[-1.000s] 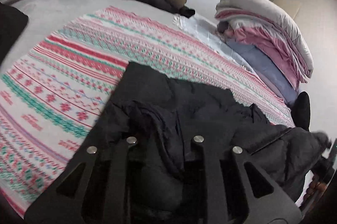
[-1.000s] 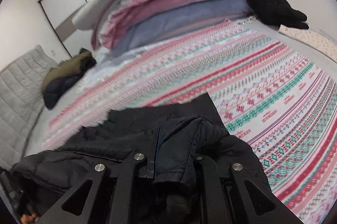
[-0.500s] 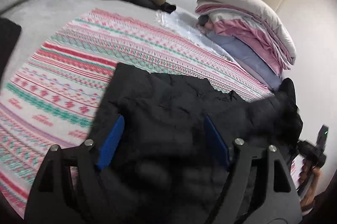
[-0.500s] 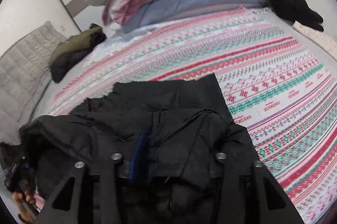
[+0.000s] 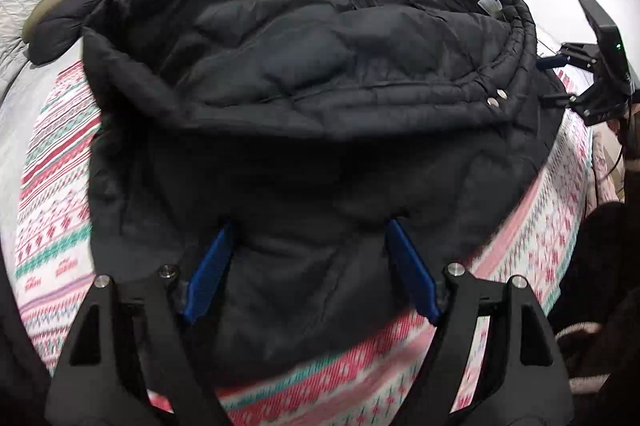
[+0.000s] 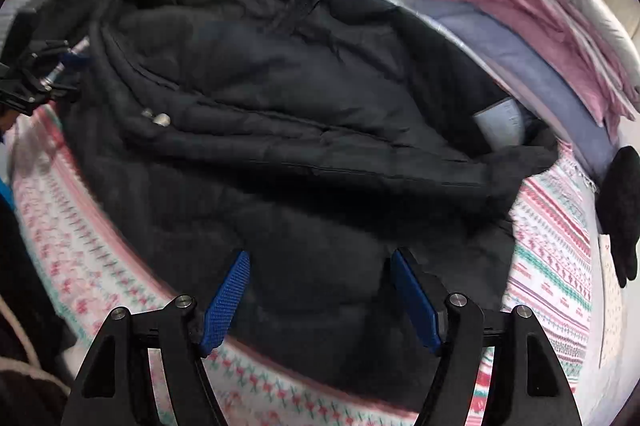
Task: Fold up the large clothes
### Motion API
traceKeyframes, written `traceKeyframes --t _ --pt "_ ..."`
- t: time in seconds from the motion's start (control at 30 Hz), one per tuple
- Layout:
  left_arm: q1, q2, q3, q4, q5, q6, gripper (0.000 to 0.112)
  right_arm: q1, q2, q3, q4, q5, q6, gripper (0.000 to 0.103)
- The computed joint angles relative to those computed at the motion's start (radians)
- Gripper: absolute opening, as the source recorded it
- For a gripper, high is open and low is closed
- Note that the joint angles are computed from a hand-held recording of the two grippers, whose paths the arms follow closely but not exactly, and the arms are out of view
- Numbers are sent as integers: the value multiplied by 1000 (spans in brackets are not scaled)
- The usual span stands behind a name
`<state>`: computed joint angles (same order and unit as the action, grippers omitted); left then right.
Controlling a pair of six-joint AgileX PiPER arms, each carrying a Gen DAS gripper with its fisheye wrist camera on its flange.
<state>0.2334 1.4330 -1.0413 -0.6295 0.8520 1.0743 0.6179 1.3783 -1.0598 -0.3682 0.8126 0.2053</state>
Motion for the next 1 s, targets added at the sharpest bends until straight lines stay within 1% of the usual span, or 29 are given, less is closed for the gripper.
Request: traceKeyframes --t 0.07,0.17,0.2,0.23,0.3,0.37,0.4,0.47,0.5,0.53,0.57,0.6,0.63,0.67,0.7,0.73,0.77,0.8,0.83,0.87,0.9,0.93,0.97,1.0 --pt "-23 31 -48 -18 8 -27 79 -34 70 -60 73 -22 -47 74" --pt "-41 114 -160 -87 32 -81 79 -82 155 -162 171 -58 -111 74" --pt "-37 165 -218 -132 54 -111 79 -111 187 -207 225 -78 -137 74" --pt "-35 195 -247 -171 60 -129 79 -129 209 -234 255 -95 -140 74" --pt "-15 262 -299 -272 53 -192 79 -182 265 -300 317 -139 -102 74" --pt "-11 299 -299 -387 0 -227 79 -225 290 -323 355 -199 -28 74" --pt "13 319 -295 -482 -32 -256 79 -251 298 -316 373 -256 39 74" --pt "34 333 -261 -609 -106 -284 79 -288 313 -295 358 -354 239 74" --pt "43 332 -237 -648 -171 -346 79 -299 316 -278 353 -396 307 74" --pt "47 329 -228 -646 -204 -391 79 -306 312 -249 308 -449 400 74" --pt "51 324 -219 -643 -223 -418 79 -303 305 -237 234 -467 500 74" --pt "59 308 -220 -601 -233 -466 79 -309 303 -237 151 -461 599 74" --pt "52 286 -224 -518 -263 -532 79 -315 301 -249 98 -436 658 74" --pt "36 254 -217 -418 -313 -597 79 -320 279 -239 52 -422 705 74" --pt "21 237 -220 -318 -350 -665 79 -329 241 -211 -19 -421 771 74" --pt "3 207 -194 -218 -419 -702 79 -331 212 -191 -72 -413 816 75" --pt "-5 191 -176 -118 -455 -744 79 -336 184 -169 -134 -399 864 76" --pt "-4 207 -195 -18 -451 -807 79 -347 153 -148 -158 -369 873 78" --pt "-5 221 -223 82 -408 -888 79 -369 129 -132 -141 -336 841 79" --pt "-1 250 -276 153 -330 -949 79 -402 112 -122 -85 -307 769 79" --pt "12 286 -327 184 -231 -973 79 -448 110 -128 6 -278 669 79" --pt "15 313 -359 174 -153 -967 79 -481 127 -149 106 -243 569 79" --pt "35 311 -352 125 -115 -922 75 -505 131 -139 206 -231 471 79" --pt "44 294 -325 75 -115 -877 72 -525 130 -118 306 -246 381 79"
